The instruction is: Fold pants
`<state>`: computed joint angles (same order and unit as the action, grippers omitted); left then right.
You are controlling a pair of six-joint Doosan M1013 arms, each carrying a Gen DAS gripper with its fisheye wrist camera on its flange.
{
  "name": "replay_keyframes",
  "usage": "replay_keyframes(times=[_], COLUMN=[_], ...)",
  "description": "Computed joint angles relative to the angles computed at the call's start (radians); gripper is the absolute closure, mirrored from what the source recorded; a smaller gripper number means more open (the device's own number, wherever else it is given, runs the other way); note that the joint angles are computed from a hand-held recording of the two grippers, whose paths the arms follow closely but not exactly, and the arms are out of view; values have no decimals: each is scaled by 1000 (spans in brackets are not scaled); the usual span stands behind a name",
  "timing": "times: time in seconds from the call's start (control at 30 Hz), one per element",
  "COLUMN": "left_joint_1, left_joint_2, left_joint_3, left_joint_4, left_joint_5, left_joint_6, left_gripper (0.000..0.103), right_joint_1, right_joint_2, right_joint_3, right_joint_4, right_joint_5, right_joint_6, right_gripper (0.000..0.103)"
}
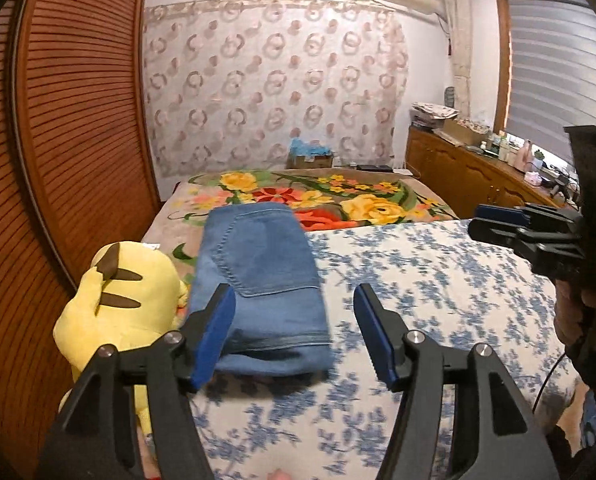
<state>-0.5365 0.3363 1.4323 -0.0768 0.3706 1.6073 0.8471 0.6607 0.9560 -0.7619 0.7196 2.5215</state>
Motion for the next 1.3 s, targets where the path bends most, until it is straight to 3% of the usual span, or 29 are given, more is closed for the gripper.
replay_keyframes(times=[0.2, 0.47, 0.77, 0.97, 1.3], left_joint_1=[-40, -100, -167, -180, -208], left_joint_2=[-19, -34, -44, -57, -87], left_joint_3=[23, 44, 47, 49, 67], left_joint_4=[10, 102, 338, 338, 615], left_joint_5=[-22, -29, -2, -12, -2], left_joint_6=[-9, -110, -358, -378, -664], left_gripper=[42, 42, 42, 42, 41], right_joint_1=[35, 80, 131, 158, 179], right_joint_2=[-78, -149, -201, -222, -239], right_joint_3=[129, 248, 315, 335, 350], right_joint_4=[-161, -295, -399, -441, -463], right_joint_5=[17, 120, 261, 357, 437], right_joint_6=[202, 410, 567, 631, 669], right_gripper=[45, 31, 25, 21, 18])
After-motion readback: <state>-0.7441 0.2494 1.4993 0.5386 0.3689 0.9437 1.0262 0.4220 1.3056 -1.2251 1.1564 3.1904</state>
